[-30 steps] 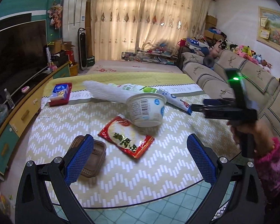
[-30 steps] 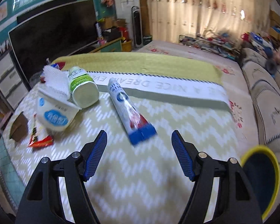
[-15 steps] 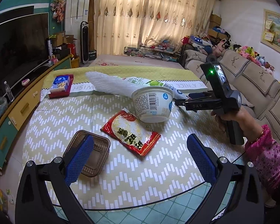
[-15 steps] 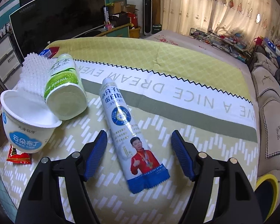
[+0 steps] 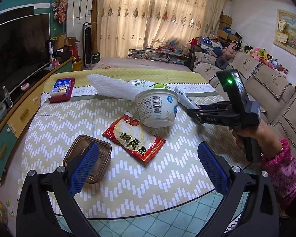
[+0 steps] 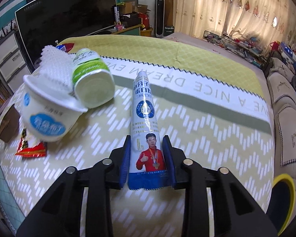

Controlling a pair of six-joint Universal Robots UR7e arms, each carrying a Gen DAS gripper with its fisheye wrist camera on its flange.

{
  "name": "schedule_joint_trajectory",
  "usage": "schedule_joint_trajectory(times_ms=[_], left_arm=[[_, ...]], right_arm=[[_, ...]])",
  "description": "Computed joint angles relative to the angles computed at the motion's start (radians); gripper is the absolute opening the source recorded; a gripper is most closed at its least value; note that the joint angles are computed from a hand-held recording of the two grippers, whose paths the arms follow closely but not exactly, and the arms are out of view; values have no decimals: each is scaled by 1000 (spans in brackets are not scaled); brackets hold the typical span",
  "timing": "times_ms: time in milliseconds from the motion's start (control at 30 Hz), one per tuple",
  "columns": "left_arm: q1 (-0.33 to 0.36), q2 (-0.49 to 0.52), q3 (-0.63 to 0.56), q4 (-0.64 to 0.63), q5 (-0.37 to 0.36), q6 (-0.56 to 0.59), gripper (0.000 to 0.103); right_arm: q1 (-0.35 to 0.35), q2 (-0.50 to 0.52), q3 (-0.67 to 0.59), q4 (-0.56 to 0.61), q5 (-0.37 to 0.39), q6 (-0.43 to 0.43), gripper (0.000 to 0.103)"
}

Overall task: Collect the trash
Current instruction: 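Carry the tube over the yellow bin and open the right gripper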

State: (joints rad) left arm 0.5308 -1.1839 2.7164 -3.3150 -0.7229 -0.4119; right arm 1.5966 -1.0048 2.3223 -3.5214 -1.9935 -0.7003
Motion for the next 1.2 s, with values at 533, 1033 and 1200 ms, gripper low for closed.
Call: schedule_joint_trajectory(times_ms=[533, 1033, 1200], left_arm=[[-35, 39, -2, 3, -30, -34, 98], [-17, 132, -72, 5, -65, -19, 98], [-2, 151, -96, 19, -67, -11, 98]], right_arm=[[-229, -391, 380, -215, 161, 14, 30], [-615, -557, 296, -154, 245, 69, 35], [-627, -508, 279, -228, 230, 84, 54]])
